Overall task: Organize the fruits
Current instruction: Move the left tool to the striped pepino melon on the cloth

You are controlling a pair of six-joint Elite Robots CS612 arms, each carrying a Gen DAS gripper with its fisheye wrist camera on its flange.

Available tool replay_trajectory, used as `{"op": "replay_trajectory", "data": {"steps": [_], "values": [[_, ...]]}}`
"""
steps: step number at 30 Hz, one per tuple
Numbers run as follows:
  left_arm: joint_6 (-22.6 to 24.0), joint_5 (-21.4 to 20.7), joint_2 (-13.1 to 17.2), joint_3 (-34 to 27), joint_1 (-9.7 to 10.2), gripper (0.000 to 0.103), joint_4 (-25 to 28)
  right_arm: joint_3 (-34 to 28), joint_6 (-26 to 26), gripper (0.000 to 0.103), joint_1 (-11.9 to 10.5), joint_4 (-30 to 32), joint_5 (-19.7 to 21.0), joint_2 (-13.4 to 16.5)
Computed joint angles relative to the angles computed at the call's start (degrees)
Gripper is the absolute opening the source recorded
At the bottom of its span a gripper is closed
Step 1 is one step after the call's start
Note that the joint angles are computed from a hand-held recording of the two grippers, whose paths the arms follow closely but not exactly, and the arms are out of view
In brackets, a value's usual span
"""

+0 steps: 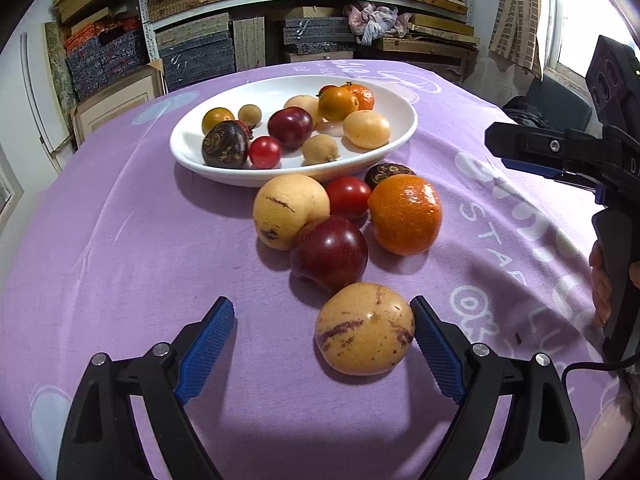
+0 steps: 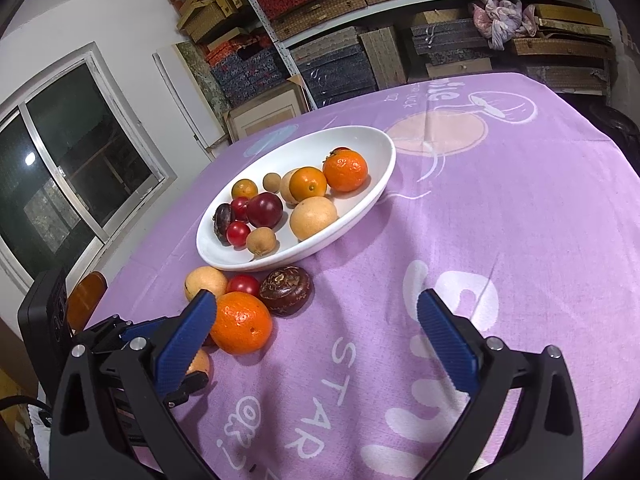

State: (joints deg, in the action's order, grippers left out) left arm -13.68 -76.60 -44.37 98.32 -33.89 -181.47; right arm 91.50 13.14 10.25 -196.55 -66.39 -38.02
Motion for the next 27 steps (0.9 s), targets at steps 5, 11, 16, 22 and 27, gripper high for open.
{"op": "replay_trajectory", "data": {"steps": [5, 11, 16, 22, 27], "values": [[-4.6, 2.7, -0.7, 0.7, 1.39, 0.09, 3.2, -0.1, -1.4, 0.099, 0.3, 0.4, -0.1, 0.0], [-4.5, 0.2, -2.1, 3.9, 1.79, 0.09, -0.4, -0.1, -1.9, 0.099, 0.4, 0.3, -0.1, 0.0], [-3.4, 0.5, -2.5, 6.4, 1.1, 0.09, -6.8, -0.1, -2.6, 0.099, 0.6, 0.5, 0.2, 0.0], [-1.6, -1.2, -2.2, 6.0, 0.97, 0.087, -7.9, -0.1, -4.2, 0.099, 1.0, 1.1, 0.0, 0.0], [-0.9, -3.5, -1.9, 5.3, 1.22, 0.081, -7.2, -0.1, -4.3, 0.099, 1.0, 1.0, 0.2, 0.0]]}}
